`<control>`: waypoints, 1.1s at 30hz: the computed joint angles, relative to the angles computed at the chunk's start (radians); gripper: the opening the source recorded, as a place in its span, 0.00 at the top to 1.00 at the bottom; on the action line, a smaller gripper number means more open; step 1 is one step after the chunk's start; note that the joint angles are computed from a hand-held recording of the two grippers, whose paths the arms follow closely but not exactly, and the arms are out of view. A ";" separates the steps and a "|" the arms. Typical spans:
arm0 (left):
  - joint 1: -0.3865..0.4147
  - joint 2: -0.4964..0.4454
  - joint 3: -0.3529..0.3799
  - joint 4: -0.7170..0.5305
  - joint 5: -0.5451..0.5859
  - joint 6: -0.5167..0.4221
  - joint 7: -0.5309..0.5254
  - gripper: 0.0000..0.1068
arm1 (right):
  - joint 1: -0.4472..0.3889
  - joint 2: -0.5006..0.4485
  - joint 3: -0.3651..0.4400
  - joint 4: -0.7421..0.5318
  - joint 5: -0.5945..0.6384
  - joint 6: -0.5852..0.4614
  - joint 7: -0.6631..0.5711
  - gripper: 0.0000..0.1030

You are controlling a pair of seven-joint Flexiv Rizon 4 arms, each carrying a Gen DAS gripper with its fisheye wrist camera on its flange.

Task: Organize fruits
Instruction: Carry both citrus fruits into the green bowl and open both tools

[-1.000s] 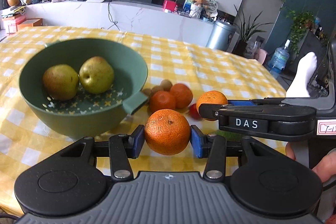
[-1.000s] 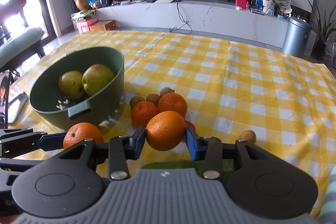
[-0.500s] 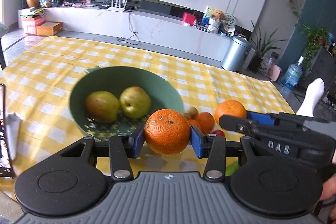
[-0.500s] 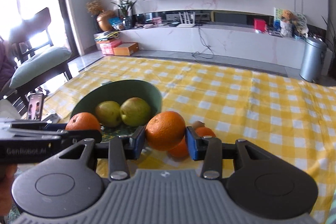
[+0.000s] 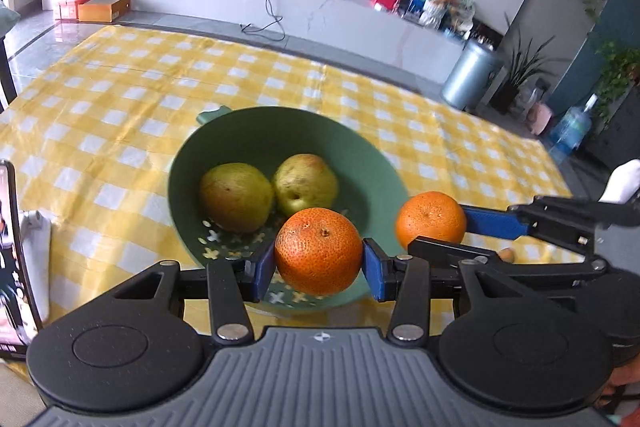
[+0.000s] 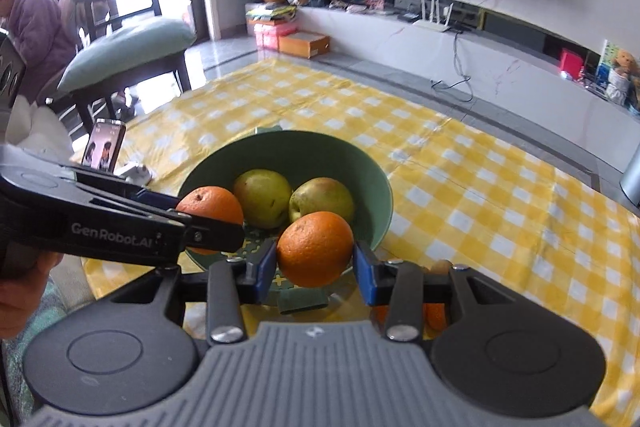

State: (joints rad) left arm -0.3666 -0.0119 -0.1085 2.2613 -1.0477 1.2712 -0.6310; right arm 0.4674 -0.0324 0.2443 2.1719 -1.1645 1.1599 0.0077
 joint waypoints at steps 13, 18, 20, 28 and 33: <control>0.102 -0.096 0.002 -0.100 0.347 -0.114 -0.129 0.51 | 0.045 -0.118 0.011 -0.149 0.511 -0.073 -0.611 0.62; 0.120 -0.115 0.000 -0.124 0.419 -0.155 -0.150 0.51 | 0.060 -0.151 0.018 -0.211 0.654 -0.132 -0.765 0.62; 0.126 -0.121 0.000 -0.132 0.447 -0.168 -0.158 0.51 | 0.066 -0.161 0.018 -0.230 0.692 -0.156 -0.808 0.62; 0.135 -0.138 0.000 -0.163 0.544 -0.188 -0.182 0.51 | 0.080 -0.183 0.013 -0.276 0.775 -0.220 -0.901 0.62; 0.133 -0.142 0.004 -0.165 0.619 -0.162 -0.207 0.51 | 0.087 -0.197 0.013 -0.301 0.800 -0.254 -0.941 0.62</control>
